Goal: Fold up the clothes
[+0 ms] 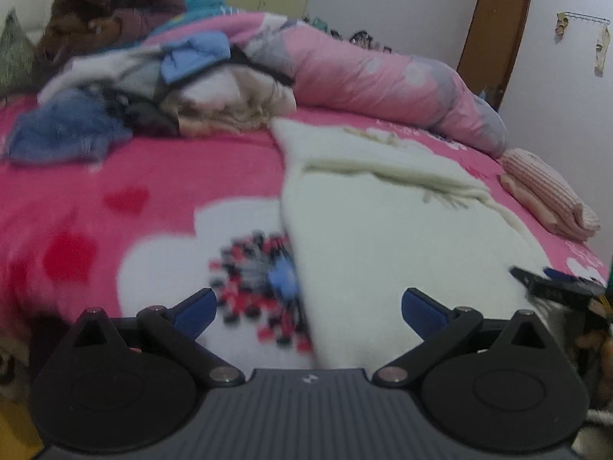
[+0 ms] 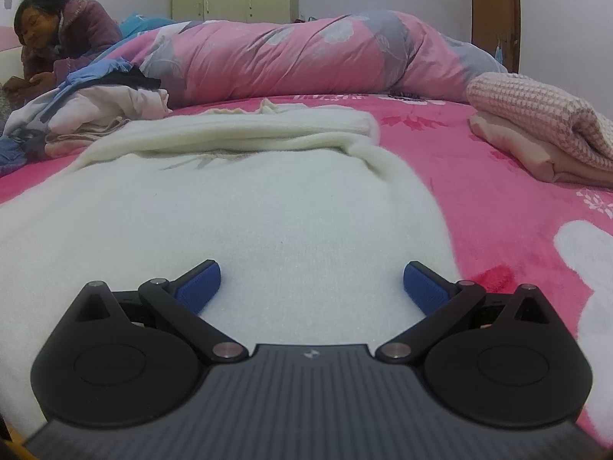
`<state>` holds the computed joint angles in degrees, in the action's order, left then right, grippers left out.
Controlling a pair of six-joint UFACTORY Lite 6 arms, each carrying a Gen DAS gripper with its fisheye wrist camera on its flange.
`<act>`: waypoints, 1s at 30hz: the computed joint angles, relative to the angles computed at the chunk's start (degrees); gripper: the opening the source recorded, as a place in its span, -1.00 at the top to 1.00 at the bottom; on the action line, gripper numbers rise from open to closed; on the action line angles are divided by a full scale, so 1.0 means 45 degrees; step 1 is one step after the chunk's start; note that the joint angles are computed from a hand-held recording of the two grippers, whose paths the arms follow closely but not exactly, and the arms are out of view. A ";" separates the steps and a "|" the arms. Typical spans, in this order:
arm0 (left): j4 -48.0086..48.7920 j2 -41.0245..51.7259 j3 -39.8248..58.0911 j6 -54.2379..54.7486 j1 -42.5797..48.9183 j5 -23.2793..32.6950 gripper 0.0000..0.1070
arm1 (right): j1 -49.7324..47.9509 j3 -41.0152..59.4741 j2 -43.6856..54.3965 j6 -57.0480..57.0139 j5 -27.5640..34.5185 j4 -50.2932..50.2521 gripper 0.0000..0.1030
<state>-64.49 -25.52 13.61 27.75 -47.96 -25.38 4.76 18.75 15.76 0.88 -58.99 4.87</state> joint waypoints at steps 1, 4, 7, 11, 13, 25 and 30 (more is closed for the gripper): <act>0.0462 0.0141 -0.0030 -0.0573 -0.0171 0.0009 -0.93 | 0.0019 -0.0036 0.0007 0.0004 -0.0047 0.0017 -0.98; 0.1919 0.0894 0.0087 -0.2301 -0.0643 -0.0066 -0.92 | 0.0009 -0.0020 -0.0010 0.0006 0.0000 -0.0001 -0.98; 0.2174 0.2220 0.0784 -0.2755 -0.1110 -0.0263 -0.83 | -0.0048 -0.0061 -0.0076 0.0025 0.0035 -0.0089 -0.98; 0.1900 0.3163 0.1324 -0.3082 -0.1262 -0.0544 -0.64 | -0.0117 -0.0096 -0.0119 0.0066 0.0034 -0.0207 -0.98; 0.2095 0.3381 0.1490 -0.3442 -0.0932 -0.0515 -0.45 | -0.0117 -0.0121 -0.0091 0.0070 -0.0045 -0.0218 -0.98; 0.7227 0.1717 -0.0075 -0.7392 0.0302 0.1889 -0.12 | -0.0004 -0.0217 -0.0013 0.0090 -0.0304 -0.0128 -0.98; 0.8794 0.2617 -0.0098 -0.9606 0.0065 0.1189 0.09 | -0.0154 -0.0208 -0.0091 0.0175 -0.0188 -0.0374 -0.98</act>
<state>-24.92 -13.75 13.16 -15.48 -47.67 -20.03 4.07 17.81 15.35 1.66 -59.83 3.19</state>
